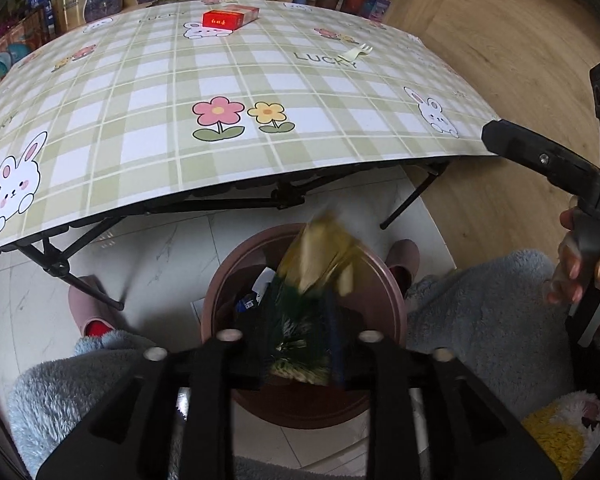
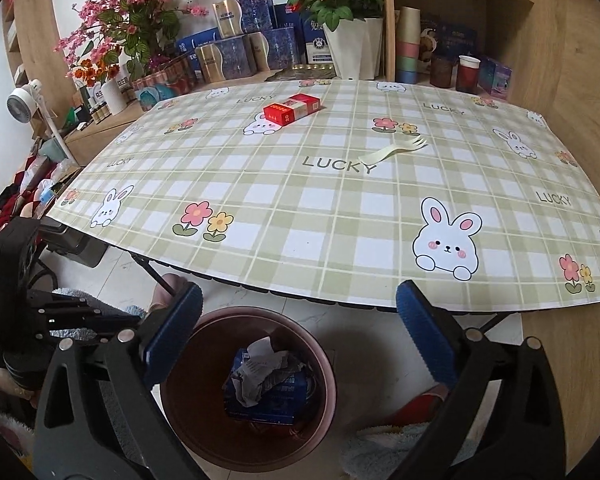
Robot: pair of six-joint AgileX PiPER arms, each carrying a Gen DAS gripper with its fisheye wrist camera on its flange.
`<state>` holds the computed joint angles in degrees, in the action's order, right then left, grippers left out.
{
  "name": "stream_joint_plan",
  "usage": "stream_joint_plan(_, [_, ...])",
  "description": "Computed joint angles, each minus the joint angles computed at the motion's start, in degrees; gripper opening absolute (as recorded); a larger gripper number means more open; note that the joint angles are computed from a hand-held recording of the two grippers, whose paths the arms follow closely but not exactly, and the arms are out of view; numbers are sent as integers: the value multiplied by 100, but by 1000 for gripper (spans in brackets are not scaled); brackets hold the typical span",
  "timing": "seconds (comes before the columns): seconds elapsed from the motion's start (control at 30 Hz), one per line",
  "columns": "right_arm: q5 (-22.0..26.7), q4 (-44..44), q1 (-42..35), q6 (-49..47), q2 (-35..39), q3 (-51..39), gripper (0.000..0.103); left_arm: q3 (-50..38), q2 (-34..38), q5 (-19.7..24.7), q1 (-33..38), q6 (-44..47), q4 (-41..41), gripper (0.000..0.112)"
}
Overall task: Collect trash
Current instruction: 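Open both grippers to drop the grey bag and candy wrapper into the bin, then reach the right gripper to the white plastic fork and grasp it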
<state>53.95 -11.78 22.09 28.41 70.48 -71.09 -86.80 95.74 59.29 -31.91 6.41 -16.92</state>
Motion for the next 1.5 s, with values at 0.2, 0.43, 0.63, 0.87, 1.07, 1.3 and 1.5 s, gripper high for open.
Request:
stream_joint_plan(0.2, [76, -147, 41, 82, 24, -23, 96, 96, -110, -263, 144, -43, -155, 66])
stream_joint_plan(0.43, [112, -224, -78, 159, 62, -51, 97, 84, -329, -845, 279, -518, 278, 92])
stream_joint_plan(0.63, [108, -273, -236, 164, 118, -19, 97, -317, -214, -1010, 486, -965, 782, 95])
stream_joint_plan(0.87, [25, -67, -721, -248, 388, -100, 97, -961, 104, -957, 793, -971, 919, 95])
stream_joint_plan(1.07, [-129, 582, -1470, -935, 1049, -551, 97, -1541, 524, -902, 902, -935, 1073, 96])
stream_joint_plan(1.3, [5, 1540, -2188, -1668, 2348, -1949, 83, -2355, 1209, -754, 887, -850, 1097, 96])
stream_joint_plan(1.5, [928, 1837, -2491, -1535, 3968, -4009, 61, -3436, 1943, -430, 837, -732, 1096, 96])
